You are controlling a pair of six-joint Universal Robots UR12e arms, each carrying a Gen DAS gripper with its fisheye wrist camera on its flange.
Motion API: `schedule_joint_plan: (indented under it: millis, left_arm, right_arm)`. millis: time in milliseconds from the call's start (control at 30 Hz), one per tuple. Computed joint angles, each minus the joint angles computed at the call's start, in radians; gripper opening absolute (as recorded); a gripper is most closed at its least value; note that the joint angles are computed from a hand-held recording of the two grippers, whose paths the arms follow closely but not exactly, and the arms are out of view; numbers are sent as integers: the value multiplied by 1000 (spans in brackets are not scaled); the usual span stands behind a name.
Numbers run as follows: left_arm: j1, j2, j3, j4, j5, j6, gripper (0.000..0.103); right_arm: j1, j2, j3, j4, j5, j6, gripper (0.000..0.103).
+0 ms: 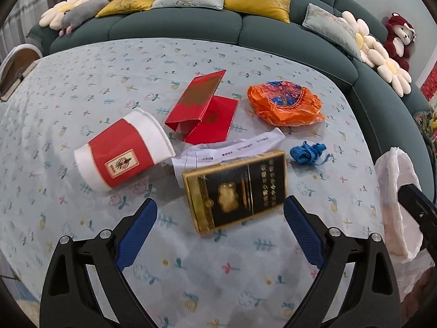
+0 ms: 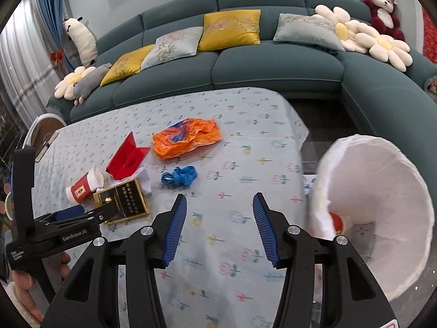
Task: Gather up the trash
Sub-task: 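Move both tools back to the table toward the gold box and blue ribbon, then grasp the gold-and-black box with the left tool while the right tool grasps the blue ribbon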
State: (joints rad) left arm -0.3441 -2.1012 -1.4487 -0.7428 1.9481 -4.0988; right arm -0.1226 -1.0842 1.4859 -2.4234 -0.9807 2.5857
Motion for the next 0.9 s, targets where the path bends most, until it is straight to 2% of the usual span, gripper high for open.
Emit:
schedule_joint_plan:
  millis: [167,367,533,600,800,900]
  left_arm:
    - [21,-2,-27,70,-51,25,87]
    - [37,-9,-51,140,-113,52,74]
    - [35,-12,-55,173,-122,70,55]
    - [36,-12,-55,183,-137,80,40]
    - [27,-5,-61,212,-141,86,23]
    - [24,-2,-63,216,-140,83,19]
  right_arm:
    - [25,17,-15,17,-10,-5,49]
    - [50,37,-35,21,-29,-9,50]
    - [63,52,-46,26,-46,-5,50]
    - [66,55,-47,28,-50,-6,50]
    - [73,62,-53,29,-56,-4,50]
    - [75,65,-56,26,-56,-2,50]
